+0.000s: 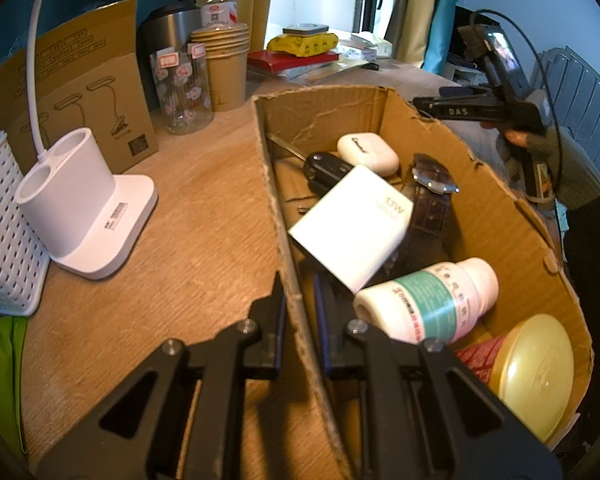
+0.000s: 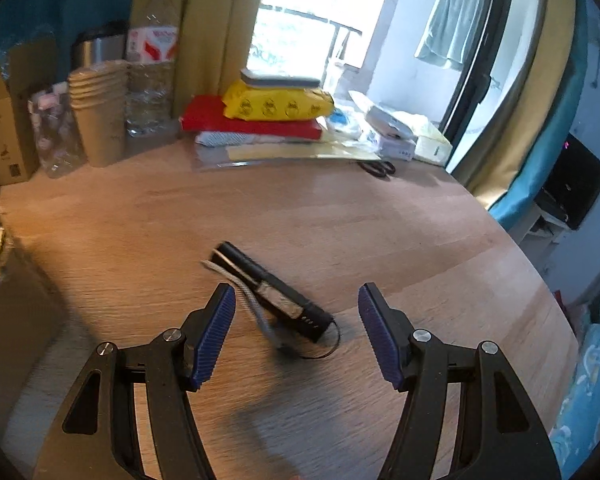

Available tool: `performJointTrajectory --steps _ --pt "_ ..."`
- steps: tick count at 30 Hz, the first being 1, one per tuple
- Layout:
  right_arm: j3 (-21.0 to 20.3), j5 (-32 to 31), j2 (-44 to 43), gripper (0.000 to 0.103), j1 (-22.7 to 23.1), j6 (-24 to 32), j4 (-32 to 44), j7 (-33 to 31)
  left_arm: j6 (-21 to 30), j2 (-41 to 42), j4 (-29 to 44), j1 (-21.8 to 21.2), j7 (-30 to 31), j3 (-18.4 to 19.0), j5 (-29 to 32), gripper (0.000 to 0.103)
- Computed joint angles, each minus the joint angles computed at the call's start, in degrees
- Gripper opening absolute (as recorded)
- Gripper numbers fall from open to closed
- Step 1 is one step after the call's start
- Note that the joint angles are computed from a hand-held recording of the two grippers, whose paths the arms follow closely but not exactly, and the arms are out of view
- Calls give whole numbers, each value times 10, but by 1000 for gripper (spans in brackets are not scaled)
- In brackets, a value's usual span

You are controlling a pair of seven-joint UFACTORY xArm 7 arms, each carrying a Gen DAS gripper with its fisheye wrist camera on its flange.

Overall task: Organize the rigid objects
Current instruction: 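Move the right tool to the black flashlight and grasp it, then lift the black flashlight with the right tool and carry it over the box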

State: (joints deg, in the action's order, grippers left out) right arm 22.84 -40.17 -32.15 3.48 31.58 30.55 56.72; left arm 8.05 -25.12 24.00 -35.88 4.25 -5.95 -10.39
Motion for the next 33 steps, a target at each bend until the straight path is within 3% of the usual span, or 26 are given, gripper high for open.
performJointTrajectory --steps 7,15,18,20,25,33 --pt "-36 27 29 67 8 -39 6 -47 0 0 0 0 -1 0 1 14" --pt "-54 69 73 67 18 -40 27 -94 0 1 1 -2 0 2 0 14" --pt "-50 70 71 56 17 -37 27 -91 1 0 0 -2 0 2 -1 14" --pt "-45 66 69 39 17 -32 27 -88 1 -2 -1 -2 -1 0 -1 14" --pt "-37 56 67 26 17 -21 29 -83 2 -2 -1 -1 -3 -1 0 14" --pt "-34 48 38 22 16 -29 11 -59 1 -1 -1 -3 0 2 -1 14"
